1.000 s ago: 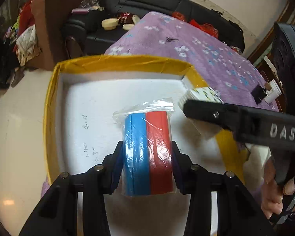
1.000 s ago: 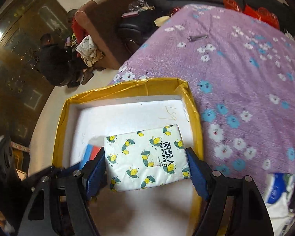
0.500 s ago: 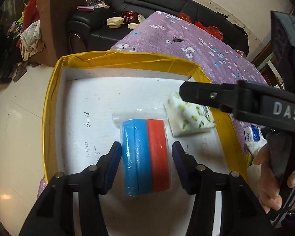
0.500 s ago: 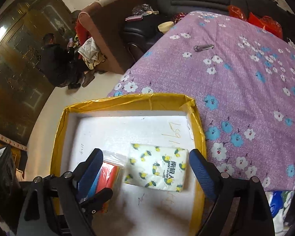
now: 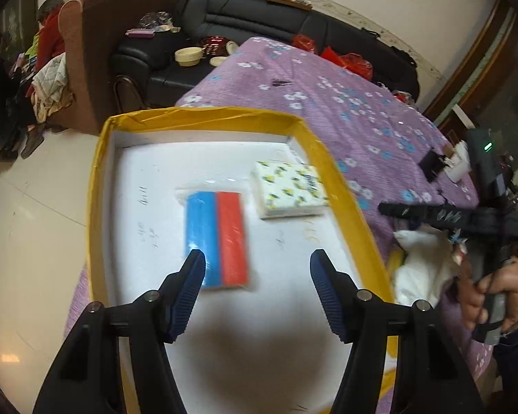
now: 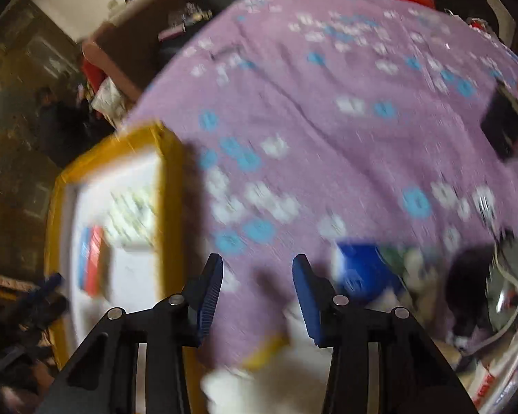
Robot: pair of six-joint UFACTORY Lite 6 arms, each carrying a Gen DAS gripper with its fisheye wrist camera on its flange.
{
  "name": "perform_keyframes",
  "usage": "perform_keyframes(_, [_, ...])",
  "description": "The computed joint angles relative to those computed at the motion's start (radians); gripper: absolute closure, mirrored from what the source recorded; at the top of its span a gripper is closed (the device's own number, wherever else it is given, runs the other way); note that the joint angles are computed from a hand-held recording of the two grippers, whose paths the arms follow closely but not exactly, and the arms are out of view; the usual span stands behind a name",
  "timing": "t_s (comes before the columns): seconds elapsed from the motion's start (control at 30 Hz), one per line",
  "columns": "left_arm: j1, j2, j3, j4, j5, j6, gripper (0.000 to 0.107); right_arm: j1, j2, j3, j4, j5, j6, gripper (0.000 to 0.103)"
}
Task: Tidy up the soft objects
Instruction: 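Open both grippers and withdraw them from the box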
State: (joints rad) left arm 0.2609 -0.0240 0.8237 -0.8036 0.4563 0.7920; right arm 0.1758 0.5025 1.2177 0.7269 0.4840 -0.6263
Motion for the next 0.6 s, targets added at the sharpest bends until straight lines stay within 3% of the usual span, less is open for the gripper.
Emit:
perform_keyframes(0.17, [-0.103,-0.116,-0.068,0.042,0.015,-0.082,0.044,-0.002,-0.188,-0.265,-0.078,-0.053,-0.13,0.058])
perform_keyframes(0.37, [-0.278,-0.241,-0.134,0.148,0.01,-0.228,0.043,-0.183,-0.568,-0.648,-0.171,-0.04,-0.298,0.058])
perform_keyframes(0.47, [-0.38,-0.281,-0.163,0.201,-0.005,-0.319,0.039,-0.457,-0.728,-0.751,-0.056,0.089,-0.59,0.057])
perform_keyframes(0.6, [-0.561,-0.302,-0.193,0.279,-0.045,-0.462,0.039,-0.861,-0.859,-0.751,0.011,0.377,-0.835,0.057])
